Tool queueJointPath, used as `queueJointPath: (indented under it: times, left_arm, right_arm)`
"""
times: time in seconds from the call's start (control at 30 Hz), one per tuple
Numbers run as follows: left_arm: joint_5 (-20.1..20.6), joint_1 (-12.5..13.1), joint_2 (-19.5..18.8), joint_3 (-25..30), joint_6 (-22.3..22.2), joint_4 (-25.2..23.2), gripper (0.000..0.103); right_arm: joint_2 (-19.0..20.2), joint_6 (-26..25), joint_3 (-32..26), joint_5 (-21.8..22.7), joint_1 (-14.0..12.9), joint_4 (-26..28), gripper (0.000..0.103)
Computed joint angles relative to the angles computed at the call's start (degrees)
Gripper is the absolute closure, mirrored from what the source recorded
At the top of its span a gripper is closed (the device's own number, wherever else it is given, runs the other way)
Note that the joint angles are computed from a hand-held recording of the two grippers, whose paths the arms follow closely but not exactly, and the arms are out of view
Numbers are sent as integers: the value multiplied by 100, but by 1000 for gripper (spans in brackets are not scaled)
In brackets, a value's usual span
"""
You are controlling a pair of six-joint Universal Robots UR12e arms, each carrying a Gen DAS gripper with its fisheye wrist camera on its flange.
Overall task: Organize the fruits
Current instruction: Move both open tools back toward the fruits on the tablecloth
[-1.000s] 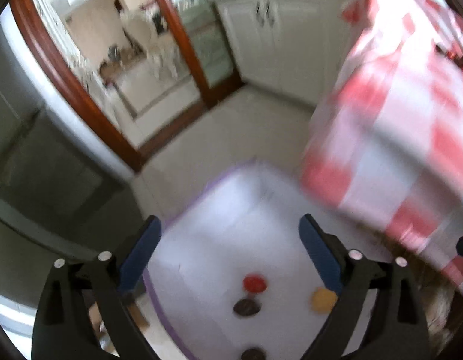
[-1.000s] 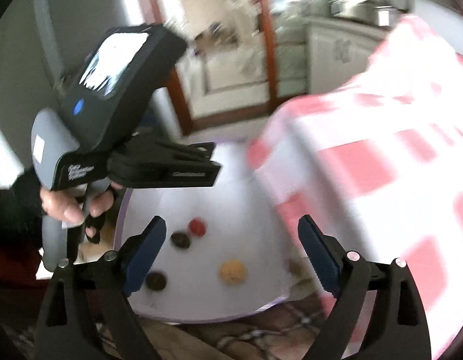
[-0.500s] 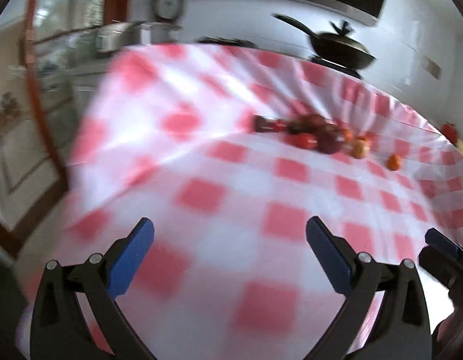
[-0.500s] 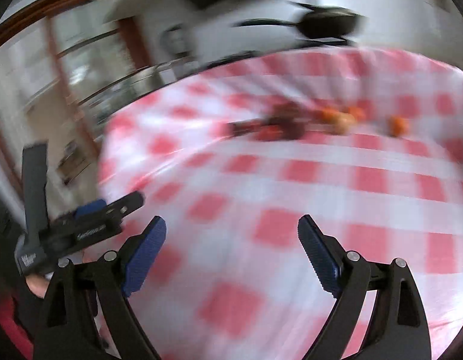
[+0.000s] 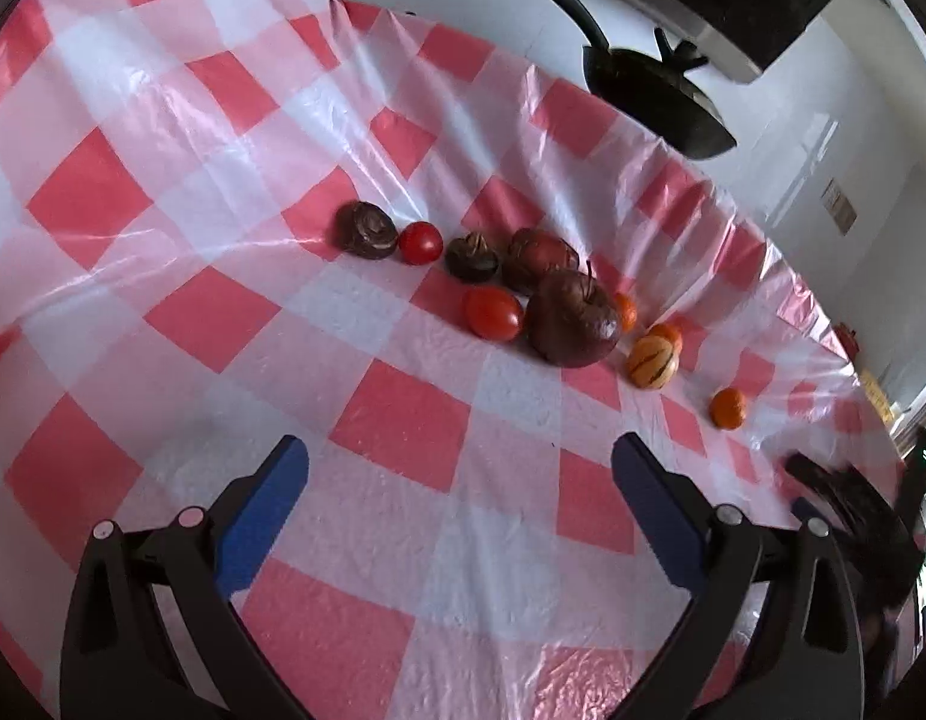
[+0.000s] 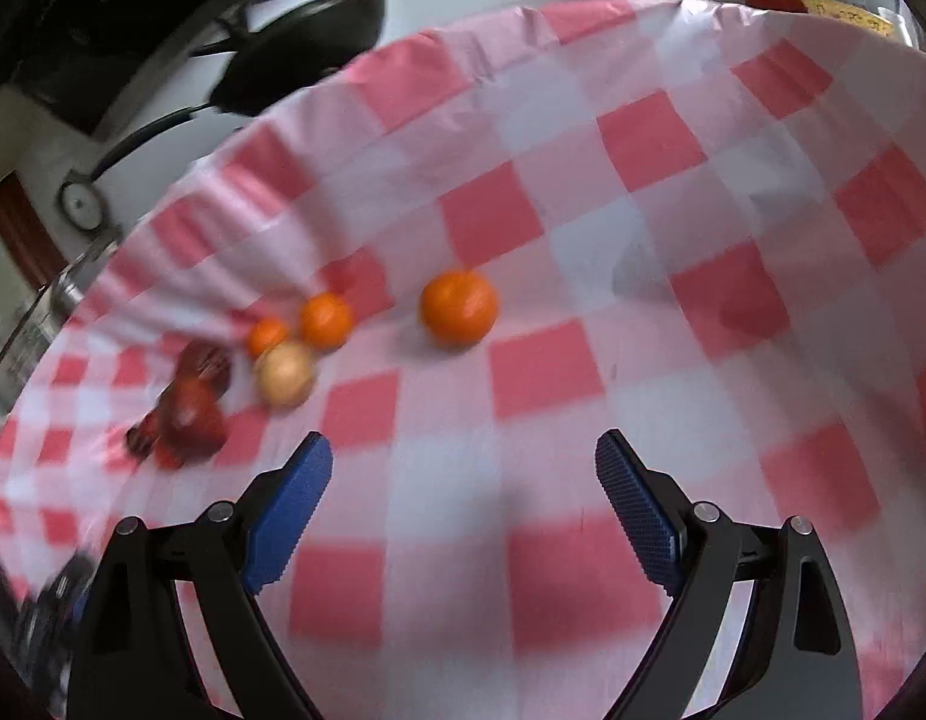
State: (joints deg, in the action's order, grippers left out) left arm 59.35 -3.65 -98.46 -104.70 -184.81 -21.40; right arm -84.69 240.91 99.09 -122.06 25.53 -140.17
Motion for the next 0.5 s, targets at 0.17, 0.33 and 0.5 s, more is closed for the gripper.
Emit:
queueJointPath:
  times: [0.17,0.33,0.5]
  left_arm:
    - [-145,74,-24,-34,-267,135,2]
    - [-185,96,-27,-42,-346,182,2]
    - [-135,82,-17,-48,-293,190,2]
  right_arm:
    - [311,-272,-341,332,-341,393,16]
    - [570,-334,-705,240,-503,808,20]
    - [749,-218,-1047,68,-505,1652,52]
